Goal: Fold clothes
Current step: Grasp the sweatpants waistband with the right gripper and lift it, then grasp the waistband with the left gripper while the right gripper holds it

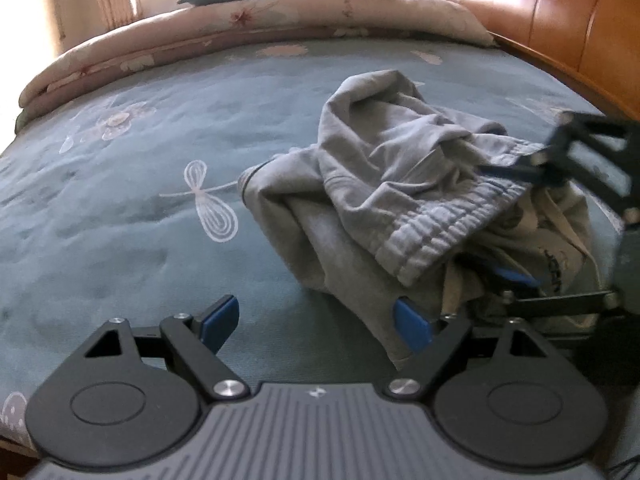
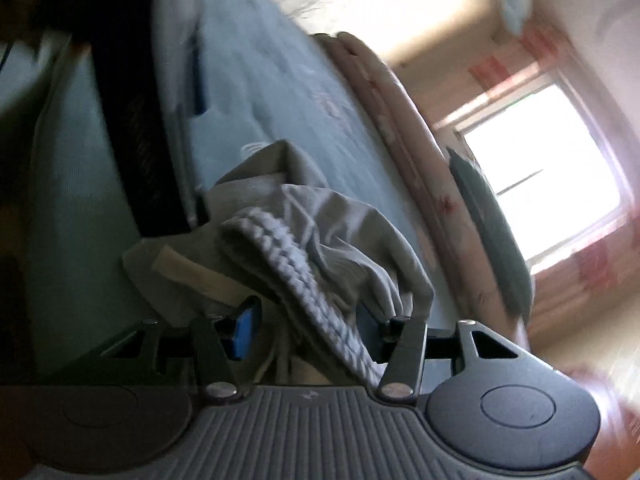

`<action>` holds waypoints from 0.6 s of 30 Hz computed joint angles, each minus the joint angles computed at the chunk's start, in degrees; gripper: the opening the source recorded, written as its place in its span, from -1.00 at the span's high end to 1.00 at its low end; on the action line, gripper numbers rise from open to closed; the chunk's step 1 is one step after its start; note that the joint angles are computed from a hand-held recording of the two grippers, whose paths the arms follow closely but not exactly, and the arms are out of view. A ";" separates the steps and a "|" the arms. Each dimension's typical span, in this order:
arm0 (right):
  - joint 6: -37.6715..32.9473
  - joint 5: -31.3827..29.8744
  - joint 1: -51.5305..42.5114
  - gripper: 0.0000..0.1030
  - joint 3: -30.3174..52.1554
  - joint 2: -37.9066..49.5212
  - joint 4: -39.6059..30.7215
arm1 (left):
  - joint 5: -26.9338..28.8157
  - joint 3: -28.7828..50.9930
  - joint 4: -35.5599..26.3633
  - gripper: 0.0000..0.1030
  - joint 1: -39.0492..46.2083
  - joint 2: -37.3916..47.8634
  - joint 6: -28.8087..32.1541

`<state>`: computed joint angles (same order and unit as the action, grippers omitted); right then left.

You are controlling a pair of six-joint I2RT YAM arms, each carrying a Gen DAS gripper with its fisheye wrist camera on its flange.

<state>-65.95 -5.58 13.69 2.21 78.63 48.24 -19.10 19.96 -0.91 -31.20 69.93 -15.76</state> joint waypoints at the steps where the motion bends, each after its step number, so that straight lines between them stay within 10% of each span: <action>1: -1.04 0.96 0.98 -0.01 -0.29 3.66 4.63 | -0.38 -0.17 0.10 -0.65 -0.16 -0.27 0.64; 5: -3.95 2.78 2.89 0.51 -0.51 11.09 14.43 | 2.08 -0.97 -0.17 -0.65 2.30 -4.20 4.69; 12: -3.58 -13.39 -7.26 0.62 12.39 -5.30 -25.72 | 12.04 3.58 1.57 -0.65 11.80 -4.37 22.92; 18: -9.32 -23.31 -13.48 0.65 33.56 -0.32 -57.48 | 18.15 12.74 8.30 -0.65 15.33 8.26 36.09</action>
